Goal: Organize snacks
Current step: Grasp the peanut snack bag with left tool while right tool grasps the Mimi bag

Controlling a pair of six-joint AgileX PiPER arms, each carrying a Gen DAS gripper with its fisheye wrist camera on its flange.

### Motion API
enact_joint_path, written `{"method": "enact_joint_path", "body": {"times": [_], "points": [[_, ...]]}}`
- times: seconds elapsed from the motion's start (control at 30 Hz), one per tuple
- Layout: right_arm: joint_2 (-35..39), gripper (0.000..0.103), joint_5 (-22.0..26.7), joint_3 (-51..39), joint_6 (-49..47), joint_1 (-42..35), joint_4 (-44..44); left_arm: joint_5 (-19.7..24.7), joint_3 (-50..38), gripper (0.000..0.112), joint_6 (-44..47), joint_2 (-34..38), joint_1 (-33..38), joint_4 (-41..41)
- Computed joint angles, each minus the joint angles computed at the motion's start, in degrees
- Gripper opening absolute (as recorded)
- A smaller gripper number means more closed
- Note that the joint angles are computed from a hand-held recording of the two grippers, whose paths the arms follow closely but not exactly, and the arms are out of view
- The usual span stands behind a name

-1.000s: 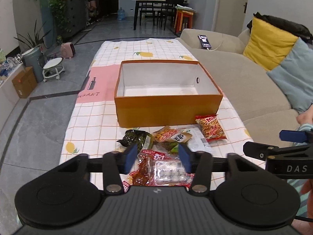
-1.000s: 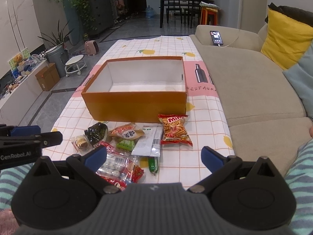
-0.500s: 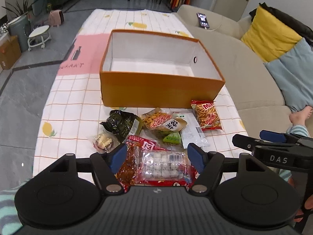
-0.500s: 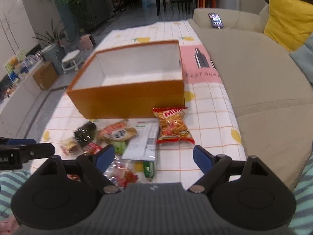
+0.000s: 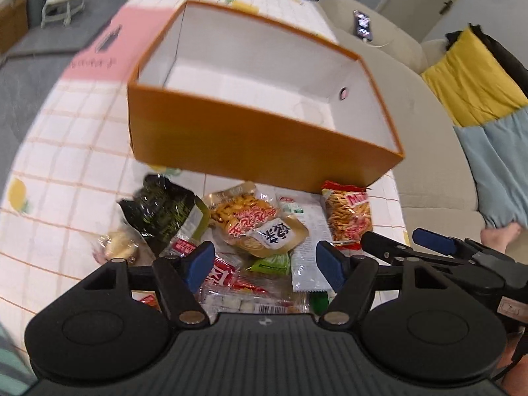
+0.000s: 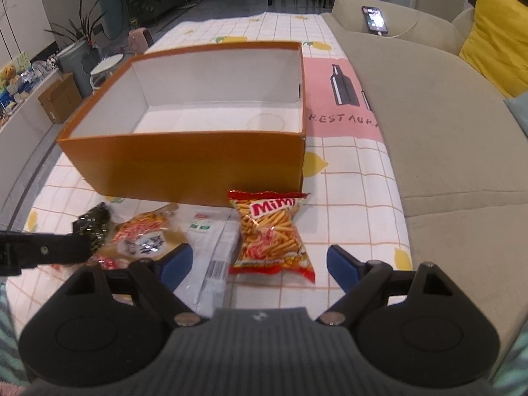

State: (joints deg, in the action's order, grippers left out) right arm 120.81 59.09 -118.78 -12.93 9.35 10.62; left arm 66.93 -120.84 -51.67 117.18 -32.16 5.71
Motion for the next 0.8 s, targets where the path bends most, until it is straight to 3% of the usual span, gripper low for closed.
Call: {"method": "enact_joint_path", "body": {"times": [0.07,0.37,0.6,0.8], "points": [[2.0,0.085,0.5,-2.1,-0.5,0.1,0.1,1.6,-1.5,0.078,-1.5,2.1,0.7,-0.4],[11.2,0.085,3.9,-13.0,-2.0,-0.4,0.2,-4.1,-0.4,0.078,-2.3,5.2,3.5,-5.3],[17.4,0.084,7.7,-22.3,-2.8,-1.1,2.2,-1.1,-7.7,0.078,-3.7,10.9,4.2,-5.5],[19.6,0.071,9.1,-25.4,-2.1,-1.0,2.2,-0.7,-10.1,0.078,-3.7,13.6,4.7,-6.4]]}}
